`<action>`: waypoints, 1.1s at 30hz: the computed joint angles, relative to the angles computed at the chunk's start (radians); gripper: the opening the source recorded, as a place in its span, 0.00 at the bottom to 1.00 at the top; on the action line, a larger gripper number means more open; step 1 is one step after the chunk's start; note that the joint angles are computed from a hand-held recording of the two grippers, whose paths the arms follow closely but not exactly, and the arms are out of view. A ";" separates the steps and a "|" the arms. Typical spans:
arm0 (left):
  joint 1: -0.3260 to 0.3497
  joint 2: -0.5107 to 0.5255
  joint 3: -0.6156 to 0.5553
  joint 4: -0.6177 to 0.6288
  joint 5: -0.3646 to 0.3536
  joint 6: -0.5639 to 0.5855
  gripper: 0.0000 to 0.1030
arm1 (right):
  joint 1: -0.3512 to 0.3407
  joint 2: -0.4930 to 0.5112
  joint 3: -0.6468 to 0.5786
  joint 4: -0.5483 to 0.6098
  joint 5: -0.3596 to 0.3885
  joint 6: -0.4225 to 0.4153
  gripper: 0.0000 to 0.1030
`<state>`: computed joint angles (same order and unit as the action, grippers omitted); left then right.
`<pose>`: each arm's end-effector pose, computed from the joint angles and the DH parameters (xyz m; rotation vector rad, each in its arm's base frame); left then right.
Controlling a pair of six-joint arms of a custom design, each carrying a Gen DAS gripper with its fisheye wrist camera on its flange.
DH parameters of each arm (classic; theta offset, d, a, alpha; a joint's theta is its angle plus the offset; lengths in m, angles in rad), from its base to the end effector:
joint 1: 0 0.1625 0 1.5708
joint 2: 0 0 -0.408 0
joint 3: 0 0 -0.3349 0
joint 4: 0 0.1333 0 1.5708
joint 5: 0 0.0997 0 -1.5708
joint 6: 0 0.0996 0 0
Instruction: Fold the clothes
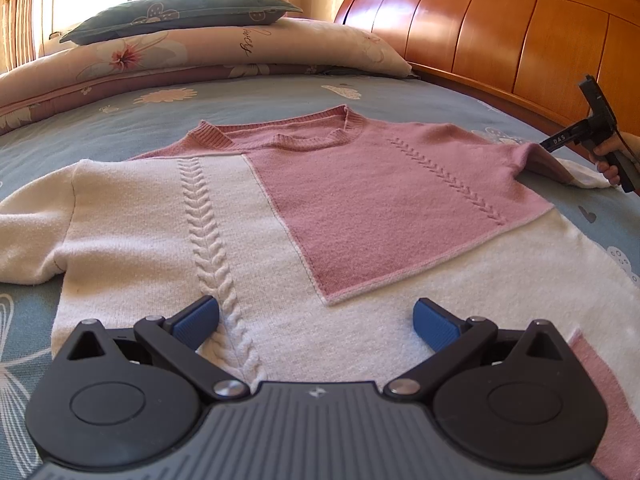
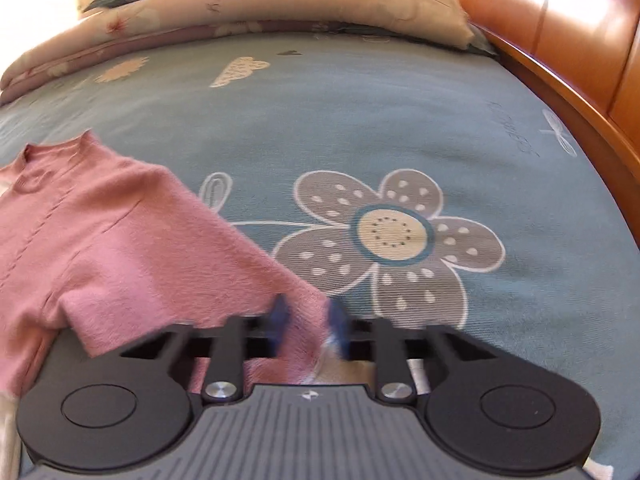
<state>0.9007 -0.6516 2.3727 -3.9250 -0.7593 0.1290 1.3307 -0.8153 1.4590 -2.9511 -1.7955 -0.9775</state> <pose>-0.0844 -0.4374 0.0825 0.6057 2.2791 -1.0052 -0.0554 -0.6934 0.2536 0.7907 -2.3453 0.6232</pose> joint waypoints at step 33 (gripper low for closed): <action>0.003 0.004 -0.001 -0.008 -0.008 0.000 0.99 | -0.220 -0.304 0.416 -0.409 0.200 0.953 0.54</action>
